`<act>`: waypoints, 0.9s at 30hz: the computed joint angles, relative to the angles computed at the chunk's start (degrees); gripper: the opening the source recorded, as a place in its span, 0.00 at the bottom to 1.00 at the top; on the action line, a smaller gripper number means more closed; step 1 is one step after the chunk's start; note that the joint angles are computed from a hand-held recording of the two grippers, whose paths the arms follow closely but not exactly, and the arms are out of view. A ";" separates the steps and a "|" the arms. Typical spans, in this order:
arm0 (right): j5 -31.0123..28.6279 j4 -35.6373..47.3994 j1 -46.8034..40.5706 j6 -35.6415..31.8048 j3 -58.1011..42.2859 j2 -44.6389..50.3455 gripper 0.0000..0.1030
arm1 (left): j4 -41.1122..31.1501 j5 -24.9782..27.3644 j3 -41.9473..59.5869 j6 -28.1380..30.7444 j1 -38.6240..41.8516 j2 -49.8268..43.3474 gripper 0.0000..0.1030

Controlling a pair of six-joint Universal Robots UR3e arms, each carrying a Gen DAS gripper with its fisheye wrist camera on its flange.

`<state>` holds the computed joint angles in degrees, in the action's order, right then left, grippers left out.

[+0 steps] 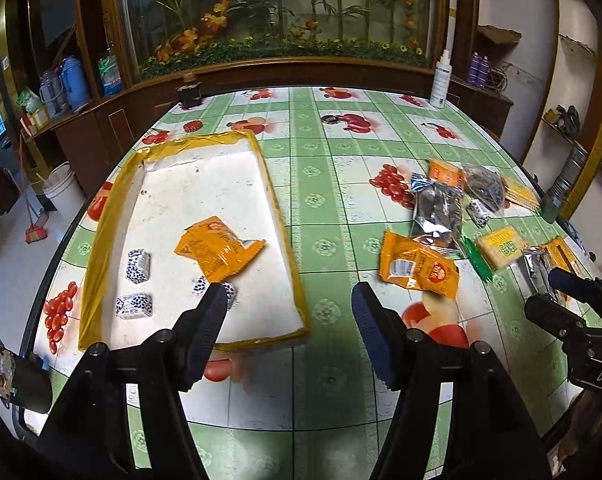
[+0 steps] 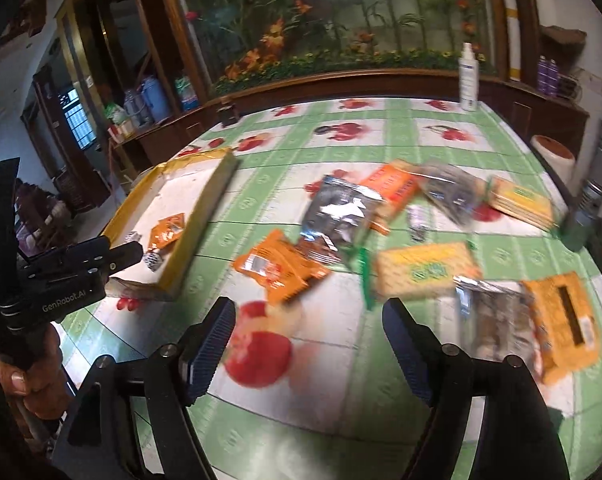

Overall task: Organize snacks
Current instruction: 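Withdraw both tools from the box lid toward the silver foil packets, then grasp a silver foil packet with the left tool while the right tool grasps another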

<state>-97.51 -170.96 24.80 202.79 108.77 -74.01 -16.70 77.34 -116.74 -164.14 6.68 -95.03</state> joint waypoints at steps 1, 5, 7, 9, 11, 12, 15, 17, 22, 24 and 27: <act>-0.55 -0.46 -0.29 0.32 2.07 -1.46 0.80 | -0.38 0.22 -0.07 0.15 -0.59 0.07 0.64; -1.72 -2.10 -2.35 1.48 10.83 -7.36 0.81 | -2.16 0.73 0.69 0.25 -2.76 -0.74 0.69; -2.66 -2.59 -3.23 1.87 14.64 -9.87 0.81 | -3.38 1.55 2.06 0.05 -4.29 -2.06 0.69; -3.70 -2.65 -3.83 2.25 17.76 -12.06 0.81 | -4.46 1.70 3.41 -0.28 -5.39 -3.37 0.69; -4.40 -2.64 -4.72 2.44 21.18 -14.82 0.82 | -6.32 1.78 5.86 -1.01 -6.72 -5.29 0.69; -4.53 -2.89 -5.33 2.36 22.76 -15.82 0.82 | -7.45 1.82 7.10 -1.39 -7.31 -6.21 0.69; -3.71 -3.49 -7.91 2.35 27.63 -19.48 0.83 | -10.01 2.12 11.37 -2.69 -8.99 -9.46 0.69; -2.30 -3.65 -10.31 1.93 30.21 -21.73 0.83 | -11.53 1.47 13.58 -3.36 -9.44 -11.02 0.69; 1.31 -2.82 -15.75 -0.62 32.34 -24.89 0.83 | -14.68 0.67 18.70 -4.30 -10.05 -13.78 0.68; 4.12 -3.76 -17.84 -1.79 32.19 -24.83 0.83 | -15.27 0.83 21.27 -4.66 -10.67 -15.13 0.69; 7.06 -3.59 -19.03 -3.71 29.01 -21.86 0.84 | -18.20 1.81 28.24 -4.77 -12.54 -19.10 0.68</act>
